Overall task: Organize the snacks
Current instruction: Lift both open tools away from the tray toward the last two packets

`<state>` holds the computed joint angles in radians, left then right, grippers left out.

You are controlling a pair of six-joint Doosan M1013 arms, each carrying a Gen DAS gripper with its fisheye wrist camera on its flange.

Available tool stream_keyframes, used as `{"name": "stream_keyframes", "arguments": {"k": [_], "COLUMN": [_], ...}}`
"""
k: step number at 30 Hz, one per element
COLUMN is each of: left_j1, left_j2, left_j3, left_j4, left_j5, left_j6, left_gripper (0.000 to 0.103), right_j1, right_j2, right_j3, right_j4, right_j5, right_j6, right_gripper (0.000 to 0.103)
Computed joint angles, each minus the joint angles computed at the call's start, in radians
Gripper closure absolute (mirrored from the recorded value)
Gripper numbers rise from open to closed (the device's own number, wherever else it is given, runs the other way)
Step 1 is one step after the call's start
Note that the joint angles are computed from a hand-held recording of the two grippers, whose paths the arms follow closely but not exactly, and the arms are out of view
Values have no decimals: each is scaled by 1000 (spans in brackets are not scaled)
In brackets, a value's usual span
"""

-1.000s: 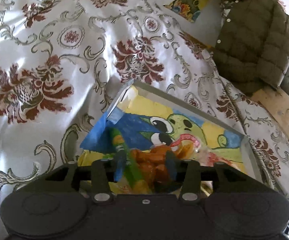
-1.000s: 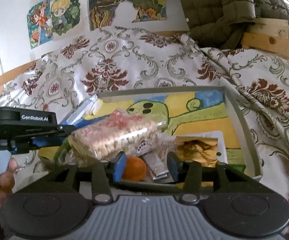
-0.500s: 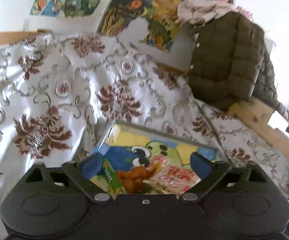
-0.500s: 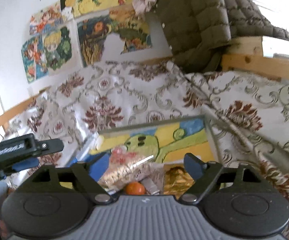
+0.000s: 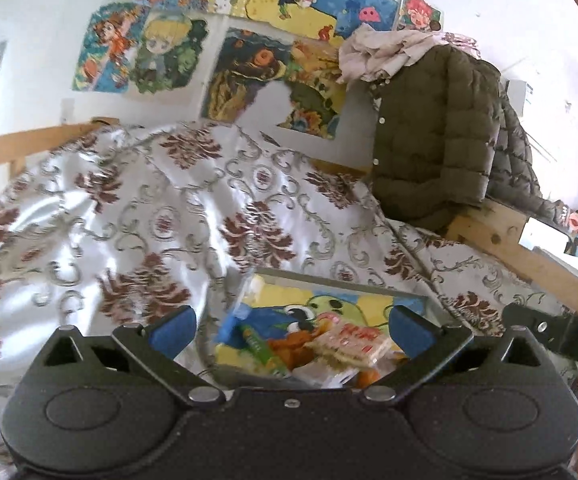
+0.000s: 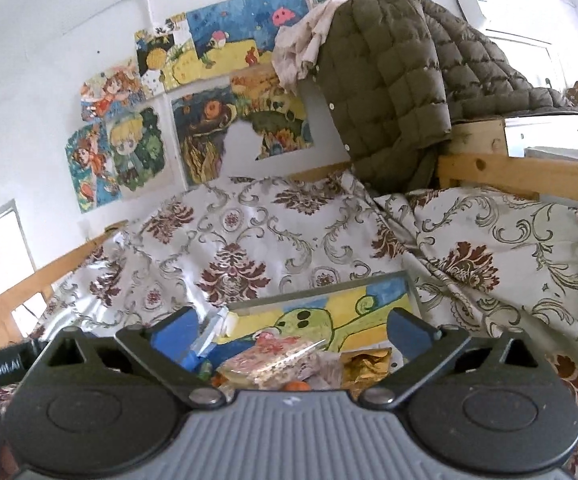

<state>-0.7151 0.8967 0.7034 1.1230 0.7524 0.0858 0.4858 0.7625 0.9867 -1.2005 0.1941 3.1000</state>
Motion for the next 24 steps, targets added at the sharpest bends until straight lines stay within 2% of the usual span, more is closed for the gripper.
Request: {"name": "stream_keyframes", "arguments": {"k": [8, 14, 19, 24], "left_j1": [-41, -74, -96, -110], "left_j2": [-89, -143, -173, -189], "left_j3": [170, 274, 330, 359], "left_j4": [107, 138, 152, 126], "left_j5": [51, 113, 155, 178], "left_j6": [-109, -207, -225, -219], "left_gripper": [1, 1, 1, 1], "right_j1": [21, 41, 56, 69], "right_j2": [-73, -115, -146, -171], "right_j3": [130, 204, 261, 310], "right_j4": [-316, -478, -511, -493], "right_j5": [-11, -8, -10, -14], "right_j6": [313, 452, 482, 451], "right_gripper": [0, 0, 0, 0]}}
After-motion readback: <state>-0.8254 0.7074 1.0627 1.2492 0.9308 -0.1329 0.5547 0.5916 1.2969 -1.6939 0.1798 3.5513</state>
